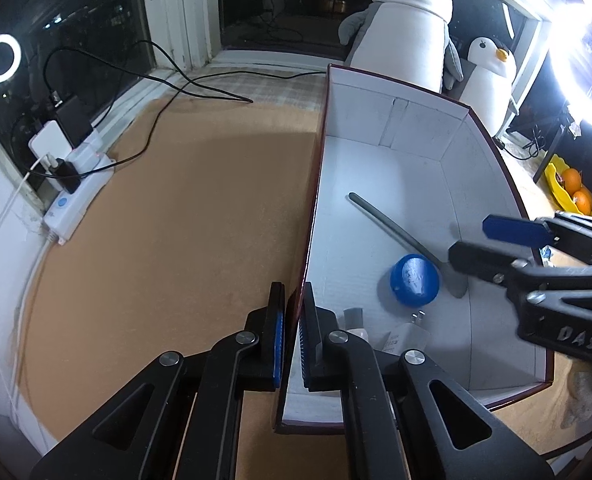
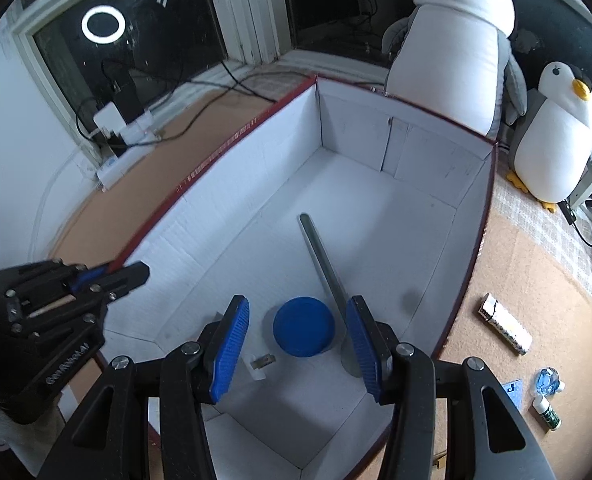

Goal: Organize rigid objects
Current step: 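Move the right tool back over the remaining items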

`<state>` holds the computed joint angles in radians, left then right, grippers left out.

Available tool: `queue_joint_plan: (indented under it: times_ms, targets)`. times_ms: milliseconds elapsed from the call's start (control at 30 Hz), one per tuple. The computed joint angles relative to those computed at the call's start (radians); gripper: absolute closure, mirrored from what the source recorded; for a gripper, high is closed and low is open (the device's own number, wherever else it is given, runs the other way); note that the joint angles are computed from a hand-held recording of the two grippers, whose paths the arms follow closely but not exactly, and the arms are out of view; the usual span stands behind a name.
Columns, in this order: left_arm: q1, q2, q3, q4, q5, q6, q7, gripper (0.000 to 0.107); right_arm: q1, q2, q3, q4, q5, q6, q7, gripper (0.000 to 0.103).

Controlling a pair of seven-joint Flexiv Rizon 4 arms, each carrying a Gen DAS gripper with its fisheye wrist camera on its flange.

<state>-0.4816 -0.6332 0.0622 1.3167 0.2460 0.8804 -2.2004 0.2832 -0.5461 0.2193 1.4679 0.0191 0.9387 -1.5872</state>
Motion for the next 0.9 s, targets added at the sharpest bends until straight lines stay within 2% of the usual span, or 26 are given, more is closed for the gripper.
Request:
queue_joint_plan:
  times_ms: [267,467,667,900]
  targets:
    - [-0.002,-0.003,-0.003,-0.02,0.0,-0.041,0.005,0.101,-0.054,0.046,0.028,0.029,0.09,0.058,-0.023,0.052]
    - [-0.012,-0.011,0.001,-0.051,0.016,-0.086,0.002,0.101,-0.107,0.09,0.016,0.079,0.139,0.103,-0.024,0.052]
    - [-0.022,-0.023,0.004,-0.085,0.03,-0.129,-0.009,0.1,-0.166,0.127,-0.028,0.135,0.146,0.115,-0.002,0.052]
    - [-0.024,-0.04,-0.001,-0.122,0.031,-0.175,-0.018,0.095,-0.242,0.127,-0.075,0.185,0.123,0.092,-0.008,0.052]
